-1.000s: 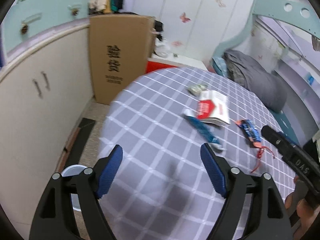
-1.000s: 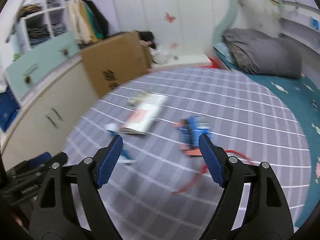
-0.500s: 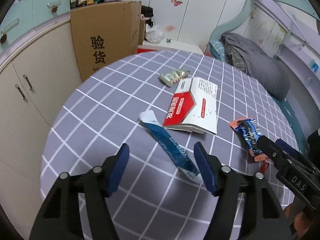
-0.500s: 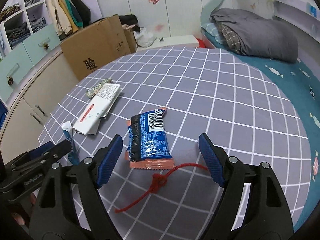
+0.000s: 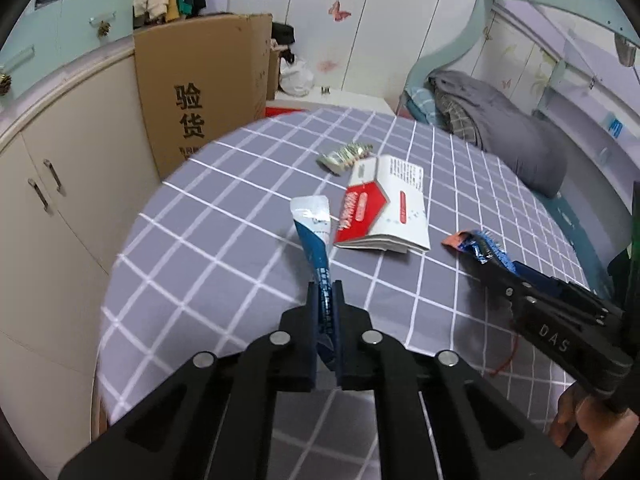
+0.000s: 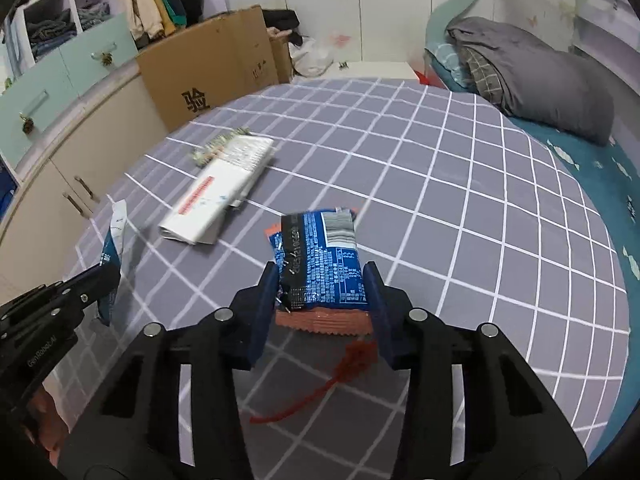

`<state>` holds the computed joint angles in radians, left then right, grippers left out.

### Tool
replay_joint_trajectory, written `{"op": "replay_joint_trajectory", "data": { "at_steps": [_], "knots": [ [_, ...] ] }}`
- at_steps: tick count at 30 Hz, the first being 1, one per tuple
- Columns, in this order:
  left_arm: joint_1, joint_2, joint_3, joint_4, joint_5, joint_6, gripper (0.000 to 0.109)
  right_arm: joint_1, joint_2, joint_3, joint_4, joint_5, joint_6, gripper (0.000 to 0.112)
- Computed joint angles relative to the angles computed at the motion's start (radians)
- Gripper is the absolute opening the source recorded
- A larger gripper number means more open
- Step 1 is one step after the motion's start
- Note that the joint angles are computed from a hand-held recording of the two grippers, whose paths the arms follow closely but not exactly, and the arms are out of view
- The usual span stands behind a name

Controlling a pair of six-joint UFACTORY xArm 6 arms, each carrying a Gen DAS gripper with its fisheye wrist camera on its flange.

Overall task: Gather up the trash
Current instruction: 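Grasp the white-blue toothpaste tube with the left tool while the right tool grasps the blue snack wrapper, then carry tube and wrapper over the blue bin and open both tools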

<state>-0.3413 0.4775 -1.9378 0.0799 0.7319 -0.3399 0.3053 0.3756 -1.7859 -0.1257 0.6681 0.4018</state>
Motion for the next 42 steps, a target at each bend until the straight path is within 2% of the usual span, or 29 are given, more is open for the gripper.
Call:
{"op": "replay_joint_trajectory", "data": {
  "at_steps": [7, 8, 10, 11, 12, 17, 19, 20, 21, 25, 28, 29, 30, 32, 38, 42],
  "knots": [
    [0.051, -0.179, 0.229, -0.031, -0.122, 0.017, 0.006, 0.048, -0.083, 0.054, -0.062, -0.069, 0.070, 0.039],
    [0.056, -0.190, 0.240, -0.038, -0.128, 0.022, 0.006, 0.061, -0.088, 0.049, -0.058, -0.068, 0.063, 0.022],
    [0.076, -0.240, 0.302, -0.064, -0.156, 0.042, 0.006, 0.078, -0.079, 0.022, -0.047, -0.057, 0.047, 0.022],
    [0.081, -0.252, 0.318, -0.072, -0.164, 0.048, 0.006, 0.090, -0.069, -0.001, -0.043, -0.038, 0.039, 0.013],
    [0.093, -0.274, 0.344, -0.086, -0.172, 0.059, 0.006, 0.103, -0.057, -0.023, -0.048, -0.028, 0.038, 0.011],
    [0.129, -0.338, 0.432, -0.120, -0.195, 0.083, 0.006, 0.144, -0.004, -0.103, -0.064, 0.052, 0.061, 0.012],
    [0.142, -0.356, 0.457, -0.146, -0.196, 0.109, 0.006, 0.155, 0.002, -0.104, -0.094, 0.090, 0.076, 0.028],
    [0.149, -0.370, 0.478, -0.157, -0.200, 0.119, 0.006, 0.160, -0.004, -0.091, -0.112, 0.097, 0.086, 0.058],
    [0.153, -0.379, 0.492, -0.167, -0.205, 0.130, 0.006, 0.169, -0.013, -0.064, -0.152, 0.099, 0.104, 0.065],
    [0.169, -0.407, 0.538, -0.214, -0.218, 0.171, 0.006, 0.174, -0.020, -0.012, -0.141, 0.138, 0.076, 0.065],
    [0.174, -0.423, 0.565, -0.244, -0.223, 0.197, 0.006, 0.182, 0.001, -0.014, -0.186, 0.170, 0.090, 0.062],
    [0.178, -0.428, 0.576, -0.255, -0.227, 0.210, 0.006, 0.178, -0.005, 0.002, -0.171, 0.140, 0.087, 0.053],
    [0.182, -0.433, 0.584, -0.264, -0.229, 0.219, 0.006, 0.180, 0.002, -0.013, -0.176, 0.151, 0.091, 0.044],
    [0.191, -0.441, 0.600, -0.280, -0.232, 0.233, 0.006, 0.185, 0.018, -0.042, -0.144, 0.146, 0.065, 0.039],
    [0.233, -0.490, 0.673, -0.322, -0.250, 0.275, 0.006, 0.238, 0.103, -0.181, -0.047, 0.123, -0.016, 0.037],
    [0.284, -0.530, 0.731, -0.335, -0.257, 0.287, 0.006, 0.296, 0.244, -0.410, 0.067, 0.167, -0.118, 0.037]
  ]
}}
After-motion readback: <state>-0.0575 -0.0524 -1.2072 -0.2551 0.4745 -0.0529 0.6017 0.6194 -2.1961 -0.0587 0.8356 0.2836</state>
